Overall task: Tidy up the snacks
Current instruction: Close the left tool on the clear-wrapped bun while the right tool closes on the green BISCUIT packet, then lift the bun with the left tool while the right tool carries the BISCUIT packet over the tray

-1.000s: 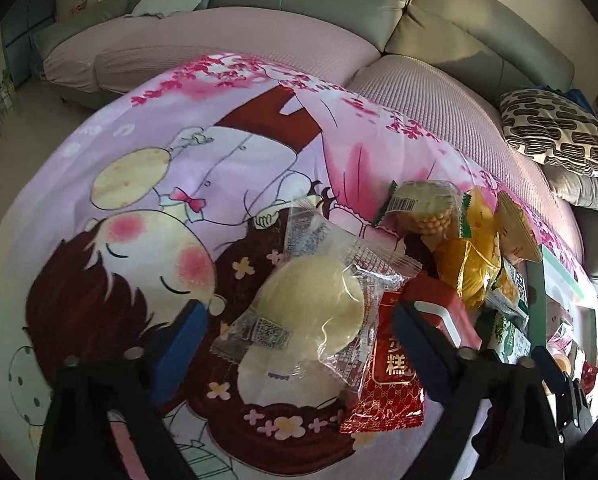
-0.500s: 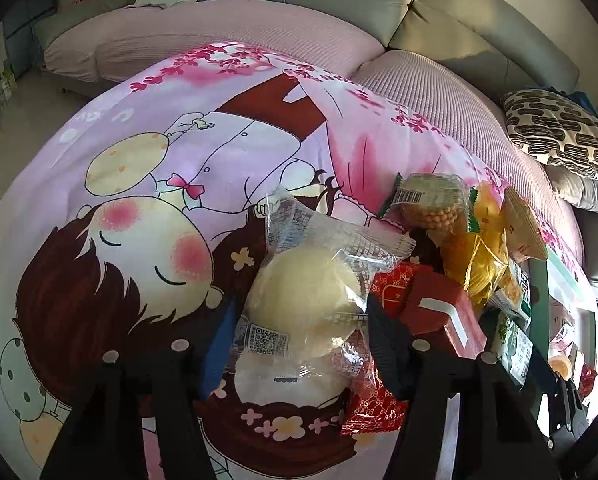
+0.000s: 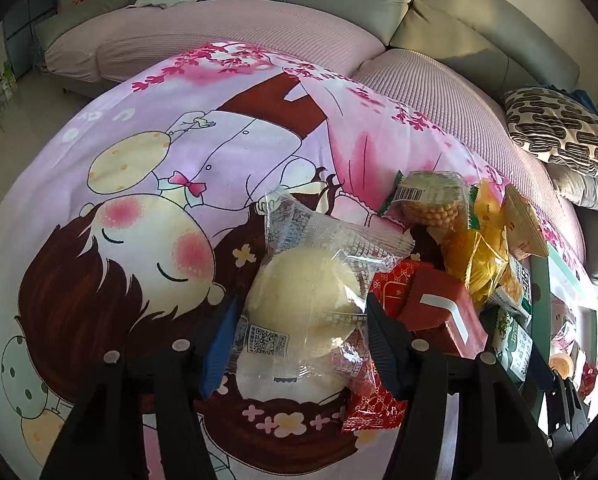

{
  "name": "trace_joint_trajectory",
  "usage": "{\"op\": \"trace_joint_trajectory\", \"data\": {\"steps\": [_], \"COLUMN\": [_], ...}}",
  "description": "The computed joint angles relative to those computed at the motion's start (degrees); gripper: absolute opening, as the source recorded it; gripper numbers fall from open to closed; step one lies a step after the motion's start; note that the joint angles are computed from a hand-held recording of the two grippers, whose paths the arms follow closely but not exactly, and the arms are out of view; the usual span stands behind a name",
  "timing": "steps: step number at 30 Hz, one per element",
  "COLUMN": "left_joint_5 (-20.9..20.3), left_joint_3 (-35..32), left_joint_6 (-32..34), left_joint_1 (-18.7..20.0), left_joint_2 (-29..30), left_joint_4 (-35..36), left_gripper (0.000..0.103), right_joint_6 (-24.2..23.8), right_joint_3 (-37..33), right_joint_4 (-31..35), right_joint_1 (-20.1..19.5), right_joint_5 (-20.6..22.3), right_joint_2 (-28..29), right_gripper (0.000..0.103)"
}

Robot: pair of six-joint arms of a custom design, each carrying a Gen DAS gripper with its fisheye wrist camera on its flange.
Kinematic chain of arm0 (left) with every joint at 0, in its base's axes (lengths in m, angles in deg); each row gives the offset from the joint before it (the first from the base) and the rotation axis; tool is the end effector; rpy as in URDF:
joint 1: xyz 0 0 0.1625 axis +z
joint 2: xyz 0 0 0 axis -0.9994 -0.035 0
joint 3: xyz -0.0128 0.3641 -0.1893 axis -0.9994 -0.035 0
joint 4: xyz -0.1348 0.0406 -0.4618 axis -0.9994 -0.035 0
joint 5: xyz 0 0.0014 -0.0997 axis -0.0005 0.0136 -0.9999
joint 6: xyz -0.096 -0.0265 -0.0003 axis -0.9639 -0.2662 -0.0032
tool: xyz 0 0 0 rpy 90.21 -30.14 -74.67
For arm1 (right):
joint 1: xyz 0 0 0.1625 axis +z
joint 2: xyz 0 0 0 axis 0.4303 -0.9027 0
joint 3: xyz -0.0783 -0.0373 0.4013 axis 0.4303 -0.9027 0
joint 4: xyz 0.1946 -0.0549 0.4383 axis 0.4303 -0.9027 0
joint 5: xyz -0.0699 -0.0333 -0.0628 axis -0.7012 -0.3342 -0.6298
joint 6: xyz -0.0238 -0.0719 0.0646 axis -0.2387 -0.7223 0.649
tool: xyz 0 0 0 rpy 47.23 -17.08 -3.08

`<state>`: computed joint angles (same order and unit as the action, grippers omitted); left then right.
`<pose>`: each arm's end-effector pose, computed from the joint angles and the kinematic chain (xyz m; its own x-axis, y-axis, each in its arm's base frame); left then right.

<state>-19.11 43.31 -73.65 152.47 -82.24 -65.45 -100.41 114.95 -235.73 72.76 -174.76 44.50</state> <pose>-0.0937 -0.7004 0.1416 -0.7085 -0.5671 -0.4199 -0.0886 0.6619 -0.7443 0.1962 -0.7515 0.0213 -0.5835 -0.4303 0.6887 -0.7127 0.6779 -0.1802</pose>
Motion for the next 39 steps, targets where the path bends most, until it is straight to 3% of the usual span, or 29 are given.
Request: {"op": "trace_joint_trajectory", "data": {"steps": [21, 39], "left_joint_5": [1.5, 6.1], "left_joint_3": [0.0, 1.3], "left_joint_6": [-0.7, 6.3], "left_joint_1": [-0.8, -4.5], "left_joint_2": [-0.3, -0.9], "left_joint_4": [1.1, -7.7], "left_gripper": [0.059, 0.058], "right_joint_6": [-0.2, -0.6], "right_joint_3": [1.6, 4.6], "right_joint_4": [-1.6, -5.0], "right_joint_1": [0.2, 1.2], "right_joint_5": [1.4, 5.1], "right_joint_2": [-1.7, -5.5], "right_gripper": [0.072, 0.072]}}
